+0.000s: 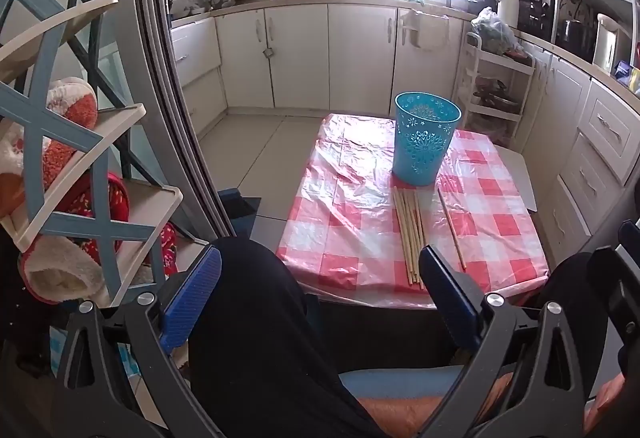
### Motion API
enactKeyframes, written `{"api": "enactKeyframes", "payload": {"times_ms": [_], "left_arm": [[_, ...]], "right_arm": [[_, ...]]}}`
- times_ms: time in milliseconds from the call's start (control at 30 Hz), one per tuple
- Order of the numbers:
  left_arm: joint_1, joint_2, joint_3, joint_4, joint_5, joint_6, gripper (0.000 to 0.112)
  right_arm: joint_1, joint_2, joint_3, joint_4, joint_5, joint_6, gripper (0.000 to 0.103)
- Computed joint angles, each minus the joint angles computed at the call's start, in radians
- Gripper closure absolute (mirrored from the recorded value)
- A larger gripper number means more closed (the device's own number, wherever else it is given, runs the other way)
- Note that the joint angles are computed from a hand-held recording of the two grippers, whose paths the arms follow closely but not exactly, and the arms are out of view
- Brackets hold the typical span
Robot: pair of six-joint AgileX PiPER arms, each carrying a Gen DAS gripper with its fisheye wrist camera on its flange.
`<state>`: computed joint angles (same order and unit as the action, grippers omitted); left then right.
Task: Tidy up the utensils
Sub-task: 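Move the right gripper toward the wooden sticks beside the teal basket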
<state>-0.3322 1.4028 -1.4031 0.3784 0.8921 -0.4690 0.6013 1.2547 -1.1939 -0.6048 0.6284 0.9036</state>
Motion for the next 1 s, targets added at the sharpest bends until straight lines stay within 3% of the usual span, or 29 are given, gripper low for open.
{"api": "enactKeyframes", "payload": {"times_ms": [267,433,567,633,767,800,900,1000], "left_arm": [[0.05,0.123,-0.079,-0.1,-0.001,0.096,0.017],[0.058,0.25,-0.189,-0.132,0.034,0.15,0.017],[0.057,0.356,-0.297,-0.129,0.06,0.148,0.017],[0.061,0.421,-0.364,-0.149,0.08,0.157,0.017],[0.069,0.579,-0.541,-0.207,0.151,0.192,0.017],[0.067,0.607,-0.57,-0.214,0.158,0.194,0.017],[0.061,0.719,-0.705,-0.234,0.203,0.205,0.017],[0.065,0.877,-0.931,-0.263,0.304,0.217,0.017]], "right_arm": [[-0.113,0.082,-0.022,0.089,-0.04,-0.116,0.007],[-0.266,0.178,-0.068,0.372,-0.048,-0.348,0.007],[-0.32,0.282,-0.102,0.424,-0.1,-0.418,0.007],[-0.35,0.346,-0.134,0.483,-0.102,-0.484,0.013],[-0.414,0.504,-0.233,0.616,-0.116,-0.641,0.036],[-0.427,0.547,-0.268,0.642,-0.102,-0.68,0.045],[-0.445,0.676,-0.379,0.711,-0.064,-0.755,0.059],[-0.451,0.793,-0.502,0.725,-0.003,-0.787,0.07]]}}
